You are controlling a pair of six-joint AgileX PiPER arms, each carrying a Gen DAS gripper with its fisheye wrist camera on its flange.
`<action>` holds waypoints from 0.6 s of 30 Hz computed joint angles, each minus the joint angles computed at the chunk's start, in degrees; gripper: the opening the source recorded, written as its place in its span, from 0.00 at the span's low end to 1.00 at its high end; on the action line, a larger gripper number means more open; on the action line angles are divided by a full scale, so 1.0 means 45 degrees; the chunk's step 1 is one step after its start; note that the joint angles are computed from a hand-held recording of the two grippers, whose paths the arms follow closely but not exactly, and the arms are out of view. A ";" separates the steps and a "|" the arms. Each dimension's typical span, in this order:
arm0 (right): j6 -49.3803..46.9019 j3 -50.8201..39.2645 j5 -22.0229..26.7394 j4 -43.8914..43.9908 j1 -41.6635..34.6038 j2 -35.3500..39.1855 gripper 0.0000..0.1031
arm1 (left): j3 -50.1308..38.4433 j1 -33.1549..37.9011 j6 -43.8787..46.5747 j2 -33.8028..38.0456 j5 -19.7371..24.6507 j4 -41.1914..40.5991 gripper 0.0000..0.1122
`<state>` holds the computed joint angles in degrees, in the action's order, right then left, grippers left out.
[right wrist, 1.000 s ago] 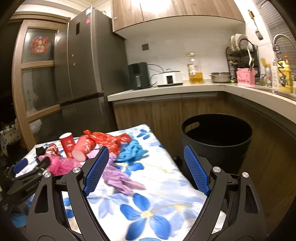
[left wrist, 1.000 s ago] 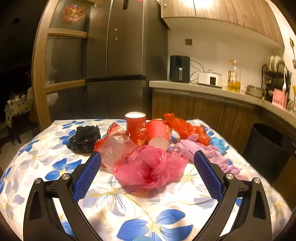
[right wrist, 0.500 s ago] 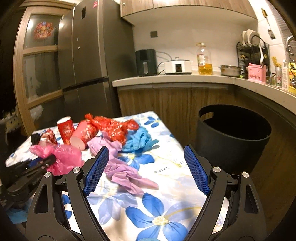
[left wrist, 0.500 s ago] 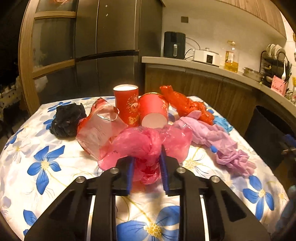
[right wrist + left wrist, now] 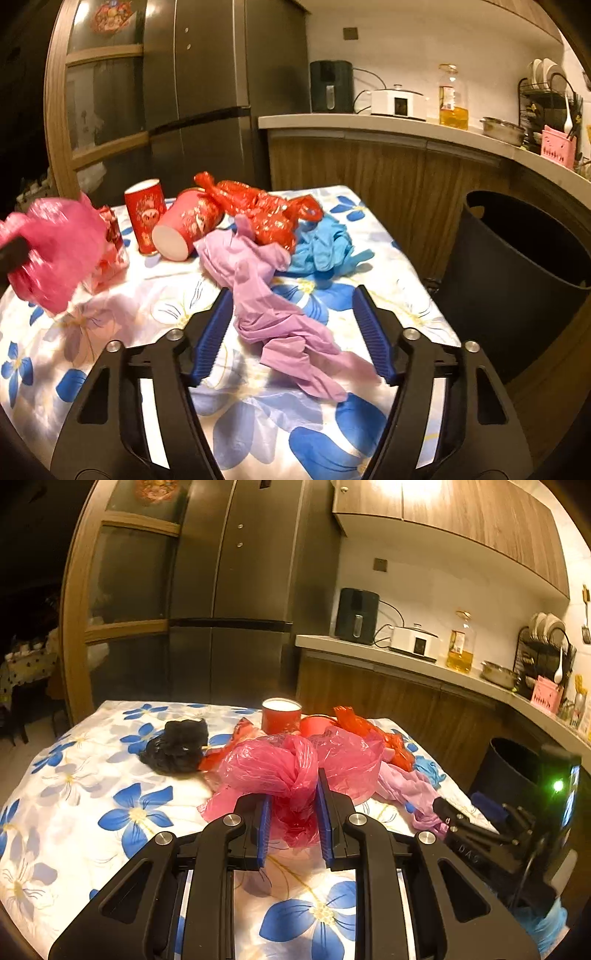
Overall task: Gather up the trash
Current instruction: 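Grasp the pink plastic bag with left tool while right tool grasps pink glove, then carry pink bag and glove over the bin and open both tools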
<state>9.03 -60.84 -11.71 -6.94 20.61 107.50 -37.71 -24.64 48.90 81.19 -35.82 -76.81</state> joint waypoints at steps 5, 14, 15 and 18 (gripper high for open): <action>0.1719 -0.0406 0.0393 -0.1798 -0.0059 0.0400 0.40 | -0.0029 -0.0034 0.0163 0.0041 0.0012 -0.0202 0.20; 0.7248 -0.0679 0.0623 -0.7930 -0.0131 0.0585 0.15 | -0.0153 -0.0389 0.0975 -0.0152 -0.0349 -0.1047 0.20; 0.6781 -0.0517 0.0511 -0.7545 -0.0109 0.0464 0.12 | -0.0150 -0.0454 0.1056 -0.0196 -0.0411 -0.1129 0.20; 0.5676 0.0351 -0.0227 -0.6479 -0.0201 -0.0170 0.06 | -0.0123 -0.0676 0.1298 -0.0341 -0.0653 -0.1360 0.20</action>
